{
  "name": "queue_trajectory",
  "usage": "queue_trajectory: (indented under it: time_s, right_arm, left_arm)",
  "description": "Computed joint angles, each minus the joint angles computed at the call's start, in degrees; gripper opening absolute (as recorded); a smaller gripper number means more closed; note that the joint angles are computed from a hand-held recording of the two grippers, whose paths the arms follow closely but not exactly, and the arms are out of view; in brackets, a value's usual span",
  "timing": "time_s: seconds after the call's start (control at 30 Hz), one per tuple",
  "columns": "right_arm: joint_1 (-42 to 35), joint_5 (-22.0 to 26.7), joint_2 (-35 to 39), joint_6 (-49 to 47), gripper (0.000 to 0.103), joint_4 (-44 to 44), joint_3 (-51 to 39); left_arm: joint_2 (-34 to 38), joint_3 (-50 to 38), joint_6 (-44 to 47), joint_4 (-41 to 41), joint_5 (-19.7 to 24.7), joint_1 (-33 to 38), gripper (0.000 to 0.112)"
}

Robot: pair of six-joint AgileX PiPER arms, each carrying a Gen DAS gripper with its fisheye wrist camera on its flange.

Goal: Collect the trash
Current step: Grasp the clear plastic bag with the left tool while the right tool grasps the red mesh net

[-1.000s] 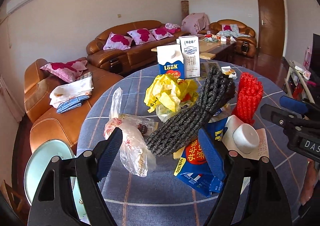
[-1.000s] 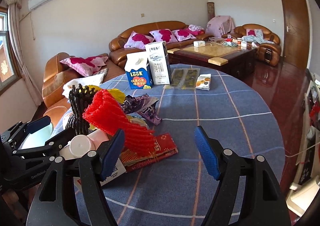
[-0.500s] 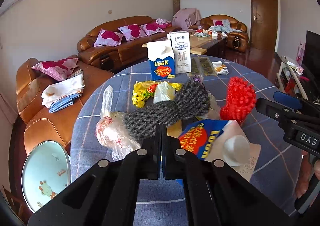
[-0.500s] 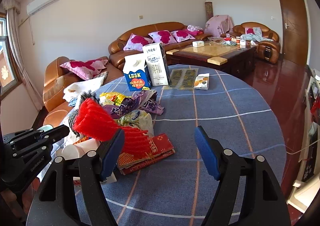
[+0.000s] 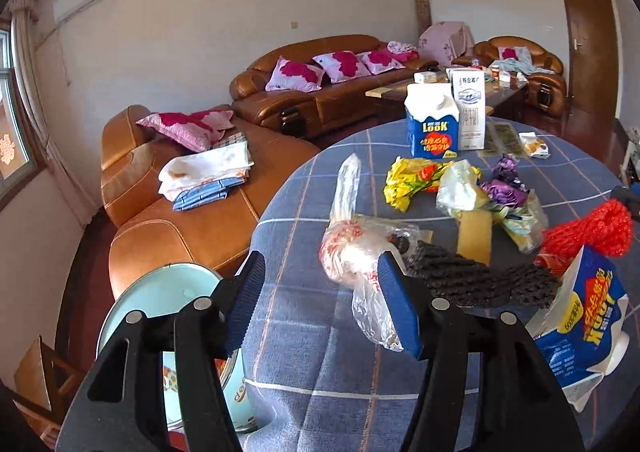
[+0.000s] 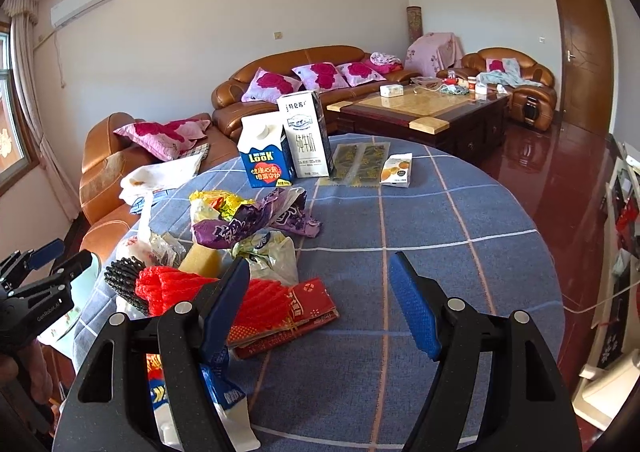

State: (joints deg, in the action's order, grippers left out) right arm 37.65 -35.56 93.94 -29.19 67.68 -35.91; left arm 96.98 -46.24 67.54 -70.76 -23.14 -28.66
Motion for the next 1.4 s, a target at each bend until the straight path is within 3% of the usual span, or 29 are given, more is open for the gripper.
queue_trajectory:
  time_s: [0.1, 0.2, 0.27, 0.3, 0.33, 0.4, 0.43, 0.57, 0.67, 0.77, 0.93, 1.03, 1.2, 1.27, 1.33, 1.4]
  right_arm:
    - [-1.1, 0.4, 0.4, -0.7, 0.072, 0.4, -0.6]
    - [-1.8, 1.0, 0.9, -0.3, 0.072, -0.1, -0.9]
    - [-1.9, 1.4, 1.3, -0.3, 0.072, -0.3, -1.1]
    - [-1.9, 1.6, 1.5, -0.3, 0.072, -0.4, -1.1]
    - [-2.0, 1.7, 1.6, -0.4, 0.072, -0.4, -1.1]
    - [-2.2, 1.9, 1.5, -0.6, 0.072, -0.4, -1.1]
    - [-2.3, 1.9, 1.4, -0.9, 0.072, -0.2, -1.1]
    - [-3.2, 2.1, 0.8, -1.7, 0.072, 0.6, -1.4]
    - [-2.2, 1.2, -0.1, -2.7, 0.072, 1.7, -1.3]
    - [-0.9, 1.7, -1.0, -4.1, 0.072, 2.3, -1.7]
    - [1.0, 6.6, 0.0, -5.5, 0.069, 0.2, -4.4]
    - [0.8, 10.8, 1.6, -5.7, 0.063, -0.8, -6.1]
    - [-0.3, 16.3, 1.0, -4.1, 0.037, -4.3, -6.8]
    - [-1.4, 19.3, 0.9, 1.1, 0.026, -10.1, -6.9]
    - [-1.1, 19.5, 0.9, 3.2, 0.021, -12.2, -6.8]
    - [0.0, 17.9, 1.0, 0.0, 0.019, -8.9, -7.0]
  left_arm:
    - [2.3, -2.0, 2.2, -3.2, 1.6, 1.2, 0.059]
    - [5.5, -4.5, 3.1, -4.5, 2.8, 1.2, 0.071]
    - [8.6, -6.9, 6.1, -7.5, 3.3, 0.9, 0.07]
    - [9.8, -7.7, 7.3, -8.9, 3.7, 1.0, 0.066]
    - [10.7, -8.2, 7.7, -9.1, 5.5, 1.6, 0.047]
    - [11.7, -8.9, 12.5, -12.8, 9.1, 2.4, 0.018]
    - [11.6, -8.8, 12.4, -12.4, 9.3, 2.2, 0.012]
    - [8.3, -5.8, 4.5, -4.7, 9.7, 2.5, 0.007]
    - [3.5, -1.4, -2.0, 2.0, 4.4, 0.5, 0.007]
    - [-0.3, 2.1, -2.8, 1.8, 0.7, -1.2, 0.007]
    - [-2.1, 4.3, 1.1, -3.7, 0.4, -3.1, 0.007]
    - [-2.0, 5.1, 1.4, -4.0, 0.5, -4.6, 0.007]
    - [-2.8, 5.4, 1.0, -3.6, 1.1, -4.7, 0.007]
    - [-3.1, 5.4, 1.0, -3.6, 1.5, -4.3, 0.007]
    - [-3.4, 5.6, 1.2, -3.7, 1.4, -4.0, 0.007]
    - [-4.0, 5.7, 1.4, -3.9, 1.3, -3.3, 0.007]
